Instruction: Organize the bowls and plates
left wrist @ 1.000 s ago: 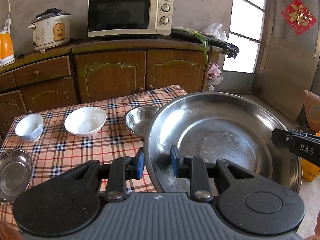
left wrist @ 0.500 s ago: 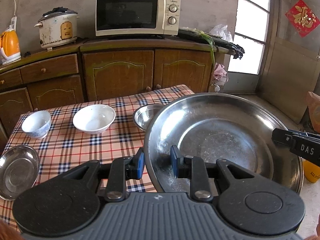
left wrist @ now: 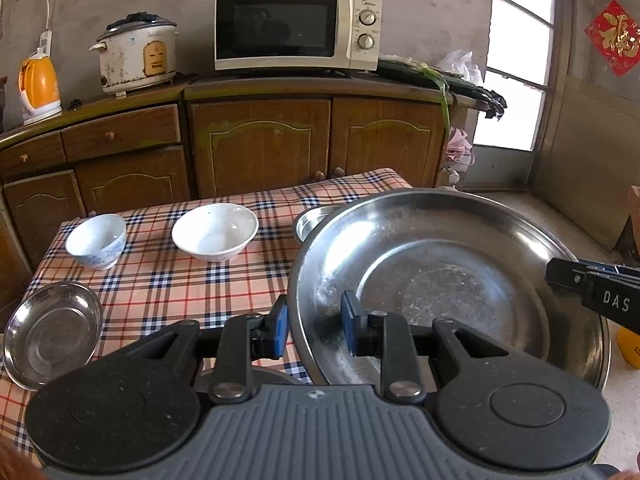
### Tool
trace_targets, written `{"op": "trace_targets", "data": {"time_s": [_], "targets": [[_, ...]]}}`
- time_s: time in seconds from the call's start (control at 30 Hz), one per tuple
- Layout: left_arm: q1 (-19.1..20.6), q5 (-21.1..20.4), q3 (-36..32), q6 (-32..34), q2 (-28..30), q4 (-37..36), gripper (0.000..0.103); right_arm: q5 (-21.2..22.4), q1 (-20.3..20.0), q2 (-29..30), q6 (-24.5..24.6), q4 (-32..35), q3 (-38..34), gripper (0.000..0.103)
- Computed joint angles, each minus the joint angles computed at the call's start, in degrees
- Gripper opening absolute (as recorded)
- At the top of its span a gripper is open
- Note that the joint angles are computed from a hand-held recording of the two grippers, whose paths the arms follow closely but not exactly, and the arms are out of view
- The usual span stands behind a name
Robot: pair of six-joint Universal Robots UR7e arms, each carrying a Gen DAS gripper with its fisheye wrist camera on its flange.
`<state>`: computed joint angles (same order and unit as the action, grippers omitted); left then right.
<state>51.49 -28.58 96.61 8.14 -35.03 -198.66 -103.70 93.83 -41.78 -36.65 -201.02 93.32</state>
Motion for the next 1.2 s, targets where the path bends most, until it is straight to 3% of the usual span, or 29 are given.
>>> {"op": "trace_targets", "data": {"time_s": [0.43,1.2], "targets": [[0.4,1.8,2.7,-1.8,-1.6,-0.2,0.027,0.5,0.5,0.5,-0.7,0.5,1.3,0.019],[-0.2,6.1,6.5,1.4,-3.5,-6.6,0.027,2.5,2.0,1.1,-1.6,0.6,3.2,0.019]]}}
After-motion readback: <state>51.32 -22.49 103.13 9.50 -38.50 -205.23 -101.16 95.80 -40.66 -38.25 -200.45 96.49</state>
